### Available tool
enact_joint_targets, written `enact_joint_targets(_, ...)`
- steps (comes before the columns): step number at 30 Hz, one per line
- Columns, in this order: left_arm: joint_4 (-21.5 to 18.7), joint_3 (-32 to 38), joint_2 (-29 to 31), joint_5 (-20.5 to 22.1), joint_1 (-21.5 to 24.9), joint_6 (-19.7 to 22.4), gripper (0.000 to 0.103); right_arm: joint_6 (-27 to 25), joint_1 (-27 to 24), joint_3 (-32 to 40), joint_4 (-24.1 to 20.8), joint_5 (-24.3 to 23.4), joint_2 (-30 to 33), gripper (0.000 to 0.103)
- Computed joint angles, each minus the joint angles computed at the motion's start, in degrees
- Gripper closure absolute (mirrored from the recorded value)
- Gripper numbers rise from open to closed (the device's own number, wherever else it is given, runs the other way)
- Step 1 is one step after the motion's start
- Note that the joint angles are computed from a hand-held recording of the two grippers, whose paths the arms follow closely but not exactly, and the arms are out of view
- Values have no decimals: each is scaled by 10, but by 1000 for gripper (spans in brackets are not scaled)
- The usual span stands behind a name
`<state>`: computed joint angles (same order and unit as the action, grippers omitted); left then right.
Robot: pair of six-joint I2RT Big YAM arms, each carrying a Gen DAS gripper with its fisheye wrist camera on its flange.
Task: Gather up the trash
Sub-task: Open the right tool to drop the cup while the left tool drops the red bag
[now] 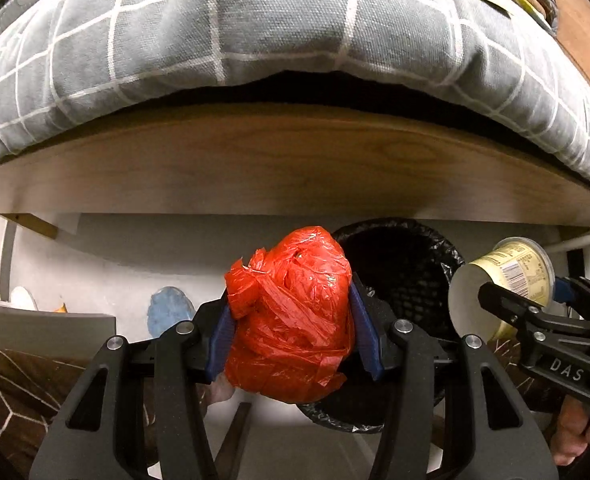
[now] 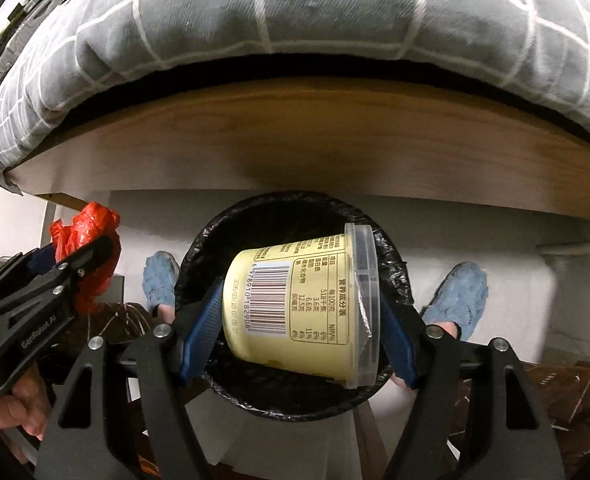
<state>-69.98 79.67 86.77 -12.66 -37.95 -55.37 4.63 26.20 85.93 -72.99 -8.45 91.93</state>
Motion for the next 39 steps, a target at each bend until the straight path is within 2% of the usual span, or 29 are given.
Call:
enact_joint_targets(2,1,-1,1,2,0,-1,52,0,2,-5,5,-6,-2,28)
enact_joint_targets(4,3,-1,5,2,0,1,52,3,3,-12,14,1,-10,13)
enact_joint_targets(6,5,1,10,5,-1,1,52,3,1,-14,19,6,-15,8)
enact_joint_targets(18,13,49,61,30,-16,34,52,-14,-40,-21,21,63,-46,8)
enact_joint_targets(32,18,105,106,38,-40,43,52,-19,-79,-31,17,88,-68,7)
enact_joint_targets(39,17,122,120,35,-48,47,49,-16,-92,-36,24,86,-72,7)
